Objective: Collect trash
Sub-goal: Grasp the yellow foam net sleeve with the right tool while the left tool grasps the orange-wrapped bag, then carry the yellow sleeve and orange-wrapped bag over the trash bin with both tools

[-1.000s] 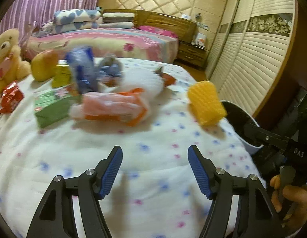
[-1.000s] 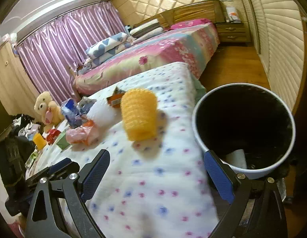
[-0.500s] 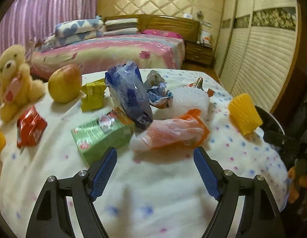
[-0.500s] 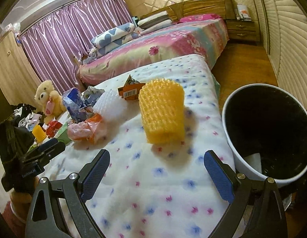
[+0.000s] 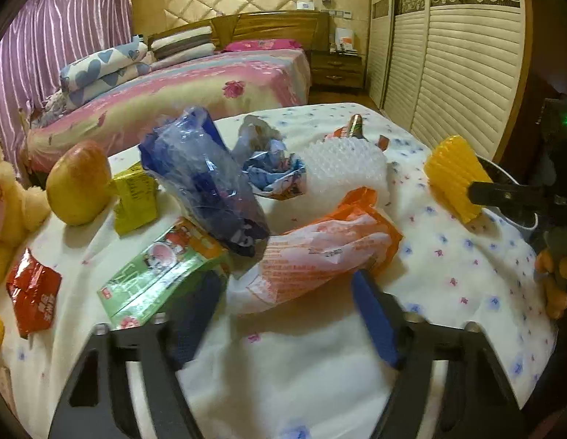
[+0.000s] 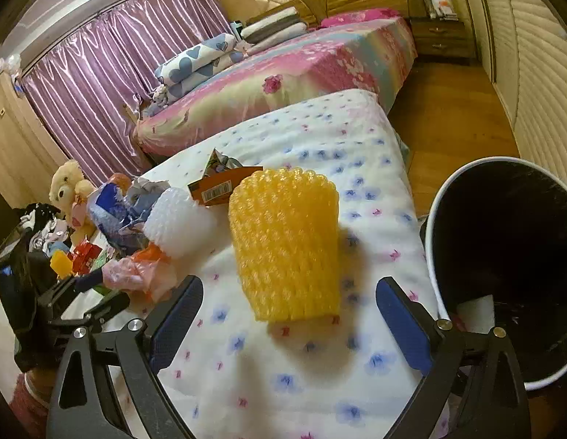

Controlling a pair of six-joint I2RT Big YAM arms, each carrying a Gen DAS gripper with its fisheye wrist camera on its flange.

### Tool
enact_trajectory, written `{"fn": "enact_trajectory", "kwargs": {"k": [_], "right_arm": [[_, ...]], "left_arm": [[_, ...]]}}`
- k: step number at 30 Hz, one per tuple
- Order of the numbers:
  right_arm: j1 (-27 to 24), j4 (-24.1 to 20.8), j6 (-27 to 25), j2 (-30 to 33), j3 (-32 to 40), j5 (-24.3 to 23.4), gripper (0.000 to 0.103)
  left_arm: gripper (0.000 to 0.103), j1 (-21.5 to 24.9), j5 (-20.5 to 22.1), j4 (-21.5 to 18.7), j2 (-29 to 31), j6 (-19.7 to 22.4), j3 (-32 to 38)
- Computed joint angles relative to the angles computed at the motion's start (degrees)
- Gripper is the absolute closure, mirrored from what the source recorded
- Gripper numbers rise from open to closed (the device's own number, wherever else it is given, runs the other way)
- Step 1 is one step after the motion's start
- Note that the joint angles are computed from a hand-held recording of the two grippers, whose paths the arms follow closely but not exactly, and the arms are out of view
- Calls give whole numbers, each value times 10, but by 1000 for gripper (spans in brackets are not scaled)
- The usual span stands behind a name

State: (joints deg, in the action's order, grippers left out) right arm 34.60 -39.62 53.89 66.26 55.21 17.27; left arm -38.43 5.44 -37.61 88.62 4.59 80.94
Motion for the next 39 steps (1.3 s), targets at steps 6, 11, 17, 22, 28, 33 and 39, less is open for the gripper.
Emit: {"fn": "enact_trajectory", "kwargs": {"k": [6, 11, 17, 22, 28, 33, 39], "right_arm": [[3, 4, -2, 9, 2, 1, 60], [17, 12, -3, -5, -7, 10, 70], [36, 13, 10, -31, -22, 25, 72], [56, -3, 29, -57, -34, 46, 72], [69, -32, 55, -89, -46, 74, 72], [78, -55, 76, -115, -57, 96, 72], [90, -78, 99, -136, -66, 118, 72]], "left_arm": [[76, -8, 12, -9, 9, 28, 11], [89, -20, 27, -4, -4, 13, -3], [91, -40, 42, 12, -32, -30, -34], [92, -51, 57, 19, -43, -68, -51], [92, -59, 66, 11, -39, -94, -48], [92, -67, 66, 7, -28, -111, -31], [92, -85, 60, 10, -17, -133, -17]]}}
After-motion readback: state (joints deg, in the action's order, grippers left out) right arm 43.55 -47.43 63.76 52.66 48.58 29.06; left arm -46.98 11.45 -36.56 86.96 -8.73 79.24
